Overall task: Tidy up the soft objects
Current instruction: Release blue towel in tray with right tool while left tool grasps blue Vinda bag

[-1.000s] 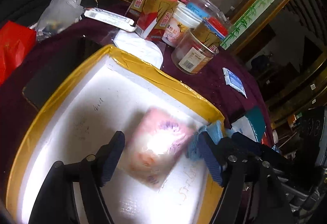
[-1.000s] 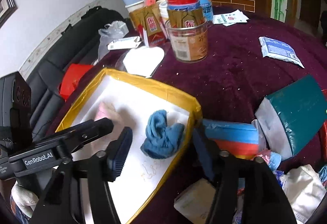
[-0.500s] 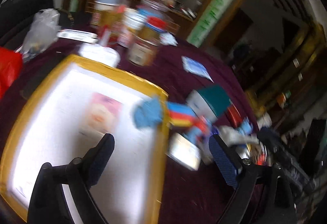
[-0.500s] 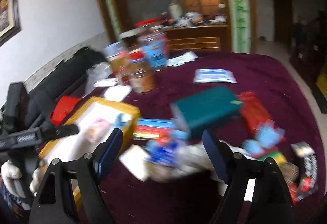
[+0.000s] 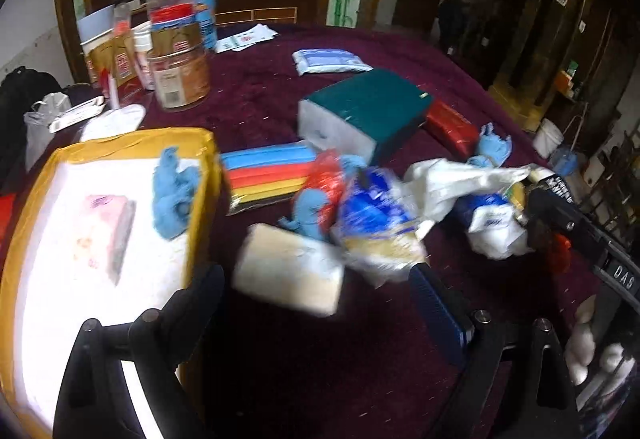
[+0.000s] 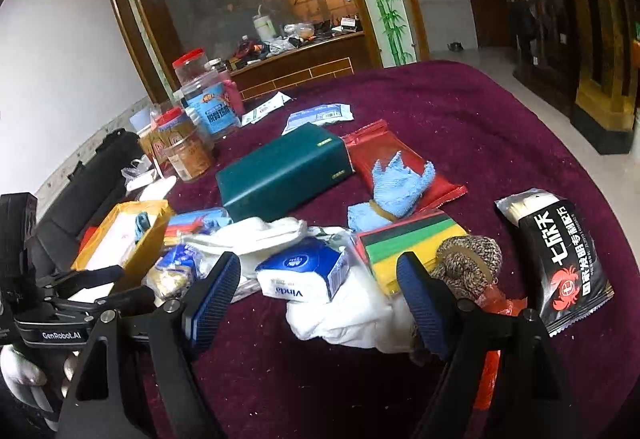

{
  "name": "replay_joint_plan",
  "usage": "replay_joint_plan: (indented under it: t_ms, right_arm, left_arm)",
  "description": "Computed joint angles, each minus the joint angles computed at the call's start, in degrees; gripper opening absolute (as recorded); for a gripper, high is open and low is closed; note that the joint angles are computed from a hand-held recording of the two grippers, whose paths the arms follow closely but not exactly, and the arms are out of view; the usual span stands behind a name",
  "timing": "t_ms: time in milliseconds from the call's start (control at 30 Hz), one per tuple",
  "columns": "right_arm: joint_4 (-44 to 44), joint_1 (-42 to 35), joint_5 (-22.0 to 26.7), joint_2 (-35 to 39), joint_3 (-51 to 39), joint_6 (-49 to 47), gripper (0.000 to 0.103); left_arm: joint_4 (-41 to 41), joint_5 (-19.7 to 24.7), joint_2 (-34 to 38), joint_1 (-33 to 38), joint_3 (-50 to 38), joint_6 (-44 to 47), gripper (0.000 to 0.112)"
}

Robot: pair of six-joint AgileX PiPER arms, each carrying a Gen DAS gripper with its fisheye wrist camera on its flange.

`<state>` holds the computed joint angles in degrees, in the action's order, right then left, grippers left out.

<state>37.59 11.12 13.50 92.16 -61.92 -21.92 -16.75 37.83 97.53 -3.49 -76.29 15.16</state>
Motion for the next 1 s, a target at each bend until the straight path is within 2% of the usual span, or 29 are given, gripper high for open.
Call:
replay_joint_plan:
  t_ms: [100,267,300,367,400,467,567,733,900,1000]
  right_arm:
    - [2.9,0.1,-0.9,-0.9,1.0,-3.5,0.079]
    - [-10.6,2.6,-4.4,-2.7,2.8,8.2,0.079]
    - [-13.1,2.9,-4.7,-2.9,2.9,10.6,0.079]
    - [-18.8,3.2,-5.1,-2.8,3.0,16.2,0.079]
    - [-19.7,3.2,-5.1,-2.8,2.9,17.2,0.079]
    - [-23.3,3.1,-4.9,-2.5,2.6,21.2,0.079]
    - [-20.6,2.3,-4.2,-2.1,2.2,19.3,0.079]
    - [-19.3,1.5,-3.6,-1.8,2.1,18.4,0.079]
    - [-19.7,1.4,-2.4,-0.9,1.4,18.8,0.079]
    - [-21.1,2.2,-2.7,-1.3,1.6,19.8,0.079]
  left_arm:
    - [0.5,-0.3,1.6,-1.3,-2.3,-1.7,0.095]
    - [10.0,-0.2,7.2,-6.0,-7.8,-9.5,0.095]
    - [10.9,0.1,8.2,-6.6,-8.8,-10.3,0.092]
    - [8.5,1.9,9.7,-6.5,-10.6,-7.8,0.052]
    - [7.2,2.9,10.2,-6.3,-11.1,-7.0,0.049]
    - [6.3,1.2,8.8,-6.1,-9.0,-6.1,0.049]
    - [1.7,0.0,5.9,-4.6,-5.4,-2.2,0.049]
    - [-10.7,-1.1,-4.4,0.3,4.6,8.0,0.049]
    - [-24.8,2.1,-16.0,9.2,15.9,20.4,0.050]
    - [-30.3,4.3,-21.5,15.7,21.9,26.1,0.050]
